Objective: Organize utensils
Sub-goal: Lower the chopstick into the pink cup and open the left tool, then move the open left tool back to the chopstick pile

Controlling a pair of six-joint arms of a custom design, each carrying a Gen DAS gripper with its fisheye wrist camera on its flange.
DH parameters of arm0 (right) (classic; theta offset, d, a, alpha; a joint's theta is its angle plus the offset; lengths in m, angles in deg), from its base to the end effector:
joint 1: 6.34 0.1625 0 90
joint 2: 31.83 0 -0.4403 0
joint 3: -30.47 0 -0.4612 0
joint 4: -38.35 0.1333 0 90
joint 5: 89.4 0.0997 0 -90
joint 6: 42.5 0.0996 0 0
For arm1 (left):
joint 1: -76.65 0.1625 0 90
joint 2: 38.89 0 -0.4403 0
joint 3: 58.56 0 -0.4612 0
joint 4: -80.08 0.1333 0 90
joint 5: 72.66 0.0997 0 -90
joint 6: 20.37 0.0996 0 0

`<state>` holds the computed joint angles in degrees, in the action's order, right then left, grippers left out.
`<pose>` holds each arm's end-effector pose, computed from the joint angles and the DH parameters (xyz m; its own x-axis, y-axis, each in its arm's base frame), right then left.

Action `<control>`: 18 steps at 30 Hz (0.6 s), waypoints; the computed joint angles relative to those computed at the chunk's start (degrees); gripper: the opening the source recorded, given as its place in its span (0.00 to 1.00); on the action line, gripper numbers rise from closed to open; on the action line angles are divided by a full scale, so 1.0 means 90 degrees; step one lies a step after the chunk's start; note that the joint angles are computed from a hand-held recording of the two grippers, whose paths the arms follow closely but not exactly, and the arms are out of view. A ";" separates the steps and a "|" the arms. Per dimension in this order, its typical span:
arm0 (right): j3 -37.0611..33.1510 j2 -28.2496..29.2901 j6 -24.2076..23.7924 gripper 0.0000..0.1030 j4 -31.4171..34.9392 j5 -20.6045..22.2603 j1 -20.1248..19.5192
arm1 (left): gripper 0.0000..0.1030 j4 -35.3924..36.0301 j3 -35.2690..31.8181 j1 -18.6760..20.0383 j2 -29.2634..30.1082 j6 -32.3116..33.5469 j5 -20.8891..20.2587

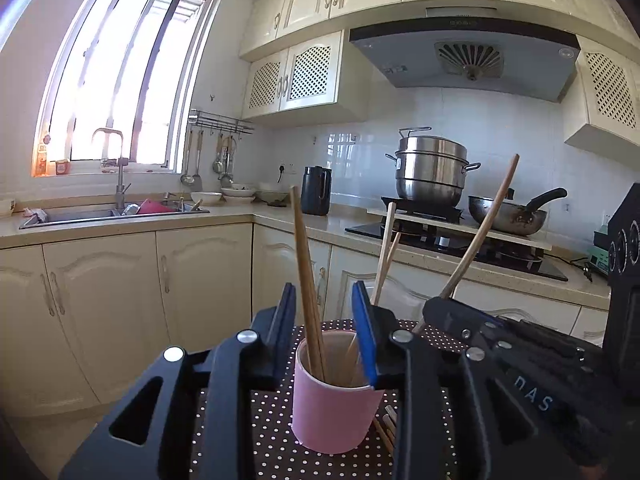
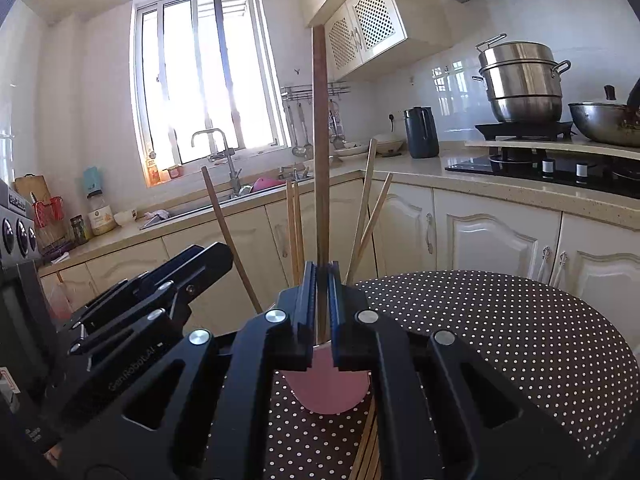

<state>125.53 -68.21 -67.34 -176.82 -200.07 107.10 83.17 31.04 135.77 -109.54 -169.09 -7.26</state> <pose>0.3762 -0.6210 0.0839 -0.8292 -0.2220 0.5130 -0.5587 0.3005 -0.7730 -0.1726 -0.6292 0.3018 -0.7362 0.2830 -0.6148 0.6726 0.2049 -0.7111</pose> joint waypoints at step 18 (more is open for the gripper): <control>0.0595 -0.0456 0.0008 0.39 -0.0590 -0.0421 0.0481 | 0.58 -0.0186 0.0720 -0.0614 -0.0882 0.0320 -0.0752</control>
<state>130.89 -72.31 -67.27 -182.13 -203.86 111.43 81.50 37.51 130.24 -117.48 -166.22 -14.03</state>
